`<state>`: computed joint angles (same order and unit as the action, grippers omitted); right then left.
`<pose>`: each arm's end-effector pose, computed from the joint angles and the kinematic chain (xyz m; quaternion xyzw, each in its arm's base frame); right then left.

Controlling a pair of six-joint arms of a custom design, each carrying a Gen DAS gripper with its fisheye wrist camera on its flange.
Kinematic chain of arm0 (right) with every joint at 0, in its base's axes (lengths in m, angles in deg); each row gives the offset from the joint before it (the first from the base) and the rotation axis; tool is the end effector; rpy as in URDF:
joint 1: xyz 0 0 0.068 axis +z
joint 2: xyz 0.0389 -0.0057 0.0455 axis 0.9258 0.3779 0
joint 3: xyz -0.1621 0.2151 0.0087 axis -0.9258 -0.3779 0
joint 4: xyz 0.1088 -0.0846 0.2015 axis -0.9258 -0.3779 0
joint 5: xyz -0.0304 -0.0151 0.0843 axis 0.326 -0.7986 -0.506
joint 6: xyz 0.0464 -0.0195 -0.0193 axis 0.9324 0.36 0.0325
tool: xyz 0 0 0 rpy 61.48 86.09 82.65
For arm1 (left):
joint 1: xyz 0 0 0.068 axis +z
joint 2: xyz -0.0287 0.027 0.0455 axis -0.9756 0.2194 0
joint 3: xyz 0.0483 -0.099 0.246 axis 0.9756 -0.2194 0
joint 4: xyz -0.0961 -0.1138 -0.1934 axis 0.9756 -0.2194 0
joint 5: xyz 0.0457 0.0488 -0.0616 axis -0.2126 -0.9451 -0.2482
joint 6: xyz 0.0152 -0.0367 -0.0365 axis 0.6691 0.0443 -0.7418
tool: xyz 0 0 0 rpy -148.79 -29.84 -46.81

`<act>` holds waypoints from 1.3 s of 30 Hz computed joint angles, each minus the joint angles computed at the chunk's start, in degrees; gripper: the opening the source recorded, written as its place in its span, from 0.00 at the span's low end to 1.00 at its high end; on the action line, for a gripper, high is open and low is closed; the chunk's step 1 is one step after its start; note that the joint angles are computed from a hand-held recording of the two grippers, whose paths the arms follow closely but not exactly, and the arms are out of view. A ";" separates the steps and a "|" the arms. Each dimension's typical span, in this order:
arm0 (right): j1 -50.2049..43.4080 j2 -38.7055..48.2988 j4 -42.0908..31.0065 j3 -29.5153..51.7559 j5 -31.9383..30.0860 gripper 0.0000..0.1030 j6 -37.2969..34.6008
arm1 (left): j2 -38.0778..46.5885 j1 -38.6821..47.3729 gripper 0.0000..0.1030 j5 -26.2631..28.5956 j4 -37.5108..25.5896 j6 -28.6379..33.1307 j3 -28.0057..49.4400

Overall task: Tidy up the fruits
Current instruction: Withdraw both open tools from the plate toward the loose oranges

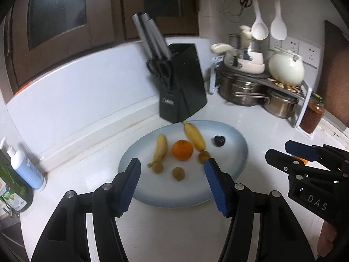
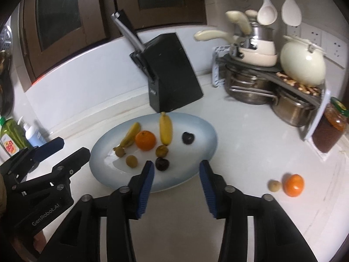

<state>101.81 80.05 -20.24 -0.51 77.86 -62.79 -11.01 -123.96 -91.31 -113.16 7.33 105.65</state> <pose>0.2320 0.1640 0.2149 -0.2980 0.8576 0.1969 0.3700 0.1234 -0.0902 0.2157 -0.1880 0.8731 0.1345 0.4293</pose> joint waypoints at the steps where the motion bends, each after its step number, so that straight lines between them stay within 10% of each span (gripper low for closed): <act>1: -0.77 -0.99 0.00 -0.52 -0.12 0.45 -0.26 | 0.73 -0.74 0.59 -0.29 -0.11 -0.52 0.56; 39: -34.88 -8.97 -3.84 -3.79 -13.03 0.50 -10.21 | 27.65 -7.61 0.62 3.04 22.94 16.21 18.67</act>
